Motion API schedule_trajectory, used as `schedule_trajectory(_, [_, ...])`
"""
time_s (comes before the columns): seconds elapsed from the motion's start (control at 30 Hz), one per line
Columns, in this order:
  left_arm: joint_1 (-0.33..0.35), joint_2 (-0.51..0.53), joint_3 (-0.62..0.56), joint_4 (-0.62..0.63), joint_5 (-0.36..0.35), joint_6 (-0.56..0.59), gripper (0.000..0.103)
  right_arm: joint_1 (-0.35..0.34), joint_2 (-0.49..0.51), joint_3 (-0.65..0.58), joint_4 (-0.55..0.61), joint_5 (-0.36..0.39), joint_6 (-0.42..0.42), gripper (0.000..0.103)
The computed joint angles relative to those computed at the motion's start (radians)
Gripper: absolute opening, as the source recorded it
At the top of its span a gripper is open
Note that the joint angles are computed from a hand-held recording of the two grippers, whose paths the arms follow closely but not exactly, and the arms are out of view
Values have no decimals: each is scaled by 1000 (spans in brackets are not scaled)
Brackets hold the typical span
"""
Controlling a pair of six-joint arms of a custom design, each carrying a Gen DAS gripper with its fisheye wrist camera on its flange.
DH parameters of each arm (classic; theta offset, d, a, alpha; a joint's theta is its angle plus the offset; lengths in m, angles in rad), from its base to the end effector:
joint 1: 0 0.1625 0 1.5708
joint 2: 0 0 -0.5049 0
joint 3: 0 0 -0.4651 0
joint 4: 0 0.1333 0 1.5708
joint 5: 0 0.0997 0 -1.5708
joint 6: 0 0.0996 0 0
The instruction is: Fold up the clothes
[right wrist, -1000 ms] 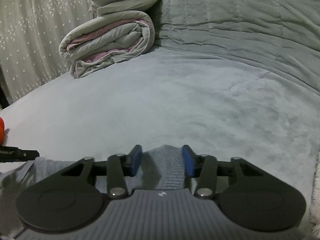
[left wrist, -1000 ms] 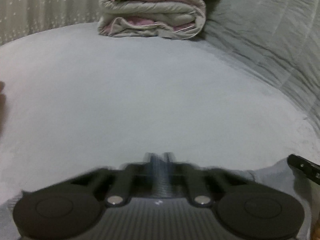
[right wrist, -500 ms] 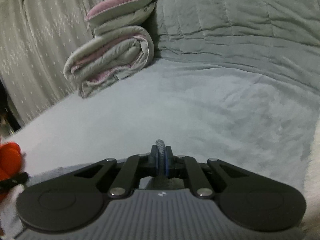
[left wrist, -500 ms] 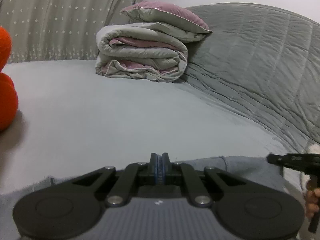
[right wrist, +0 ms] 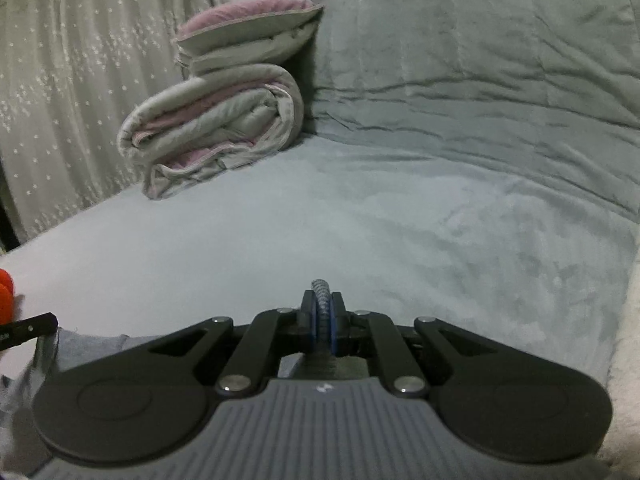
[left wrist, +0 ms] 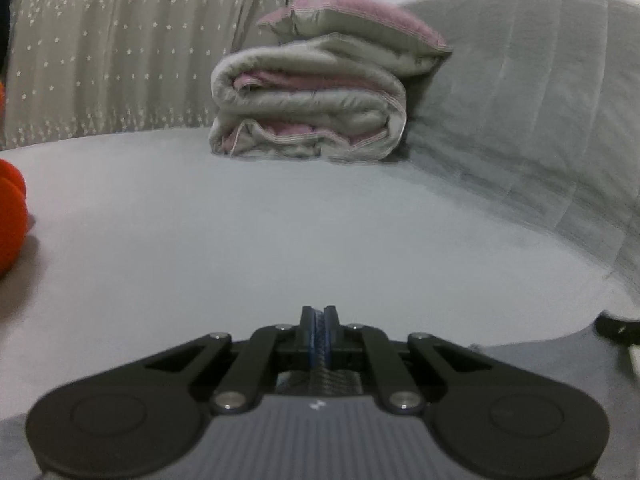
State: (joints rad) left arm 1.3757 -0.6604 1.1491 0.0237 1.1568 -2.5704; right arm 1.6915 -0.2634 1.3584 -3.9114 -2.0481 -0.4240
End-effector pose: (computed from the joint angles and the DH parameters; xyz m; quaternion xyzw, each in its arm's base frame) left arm 0.0072 -0.8577 0.1223 0.2196 0.8223 -0.4522 0.2666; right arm 0.1852 -0.7997 -0.0533 0.0795 -0.7972 0.5313 0.2754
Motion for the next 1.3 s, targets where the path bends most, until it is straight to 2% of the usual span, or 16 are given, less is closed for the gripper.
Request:
schedule_trajectory(0.03, [-1, 18, -22, 18, -29, 3, 4, -1, 2, -4, 13, -9, 3, 7])
schedule_trajectory(0.2, [-9, 27, -53, 77, -64, -36, 6, 0, 2, -11, 69, -38, 21, 10])
schedule_trajectory(0.3, [-25, -4, -19, 95, -87, -74, 12, 2, -15, 6, 70, -36, 48, 24])
schedule_trajectory(0.33, [-32, -19, -2, 101, -94, -91, 19, 3, -17, 8, 61, -43, 52, 36])
schedule_trajectory(0.37, [-38, -34, 16, 110, -100, -121, 31, 4, -19, 10, 47, -49, 56, 48])
schedule_trajectory(0.4, [-43, -50, 34, 120, -106, -153, 37, 4, -21, 12, 32, -54, 62, 50])
schedule_trajectory(0.43, [-45, -71, 60, 129, -96, -203, 42, 4, -24, 15, 24, -59, 68, 50])
schedule_trajectory(0.47, [-45, -93, 87, 138, -84, -256, 42, 5, -26, 16, 21, -69, 74, 50])
schedule_trajectory(0.57, [-20, -156, 182, 116, 33, -394, 42, 5, -33, 23, 18, -83, 94, 50])
schedule_trajectory(0.73, [37, -190, 313, -73, 158, -422, 41, 1, -47, 38, 31, -77, 142, 50])
schedule_trajectory(0.9, [62, -162, 283, -57, 225, -419, 42, 15, -27, 3, 21, -149, 90, 50])
schedule_trajectory(1.0, [91, -155, 254, -22, 307, -473, 42, 26, -25, 4, 11, -177, 85, 50])
schedule_trajectory(1.07, [98, -151, 243, -9, 329, -492, 41, 35, -42, 33, 41, -193, 144, 50])
schedule_trajectory(1.17, [91, -151, 242, -8, 316, -477, 42, 51, -74, 85, 110, -225, 237, 47])
schedule_trajectory(1.23, [91, -150, 241, -5, 317, -480, 42, 63, -87, 110, 111, -258, 251, 45])
schedule_trajectory(1.3, [94, -152, 241, -3, 323, -487, 42, 74, -81, 115, 78, -304, 220, 44])
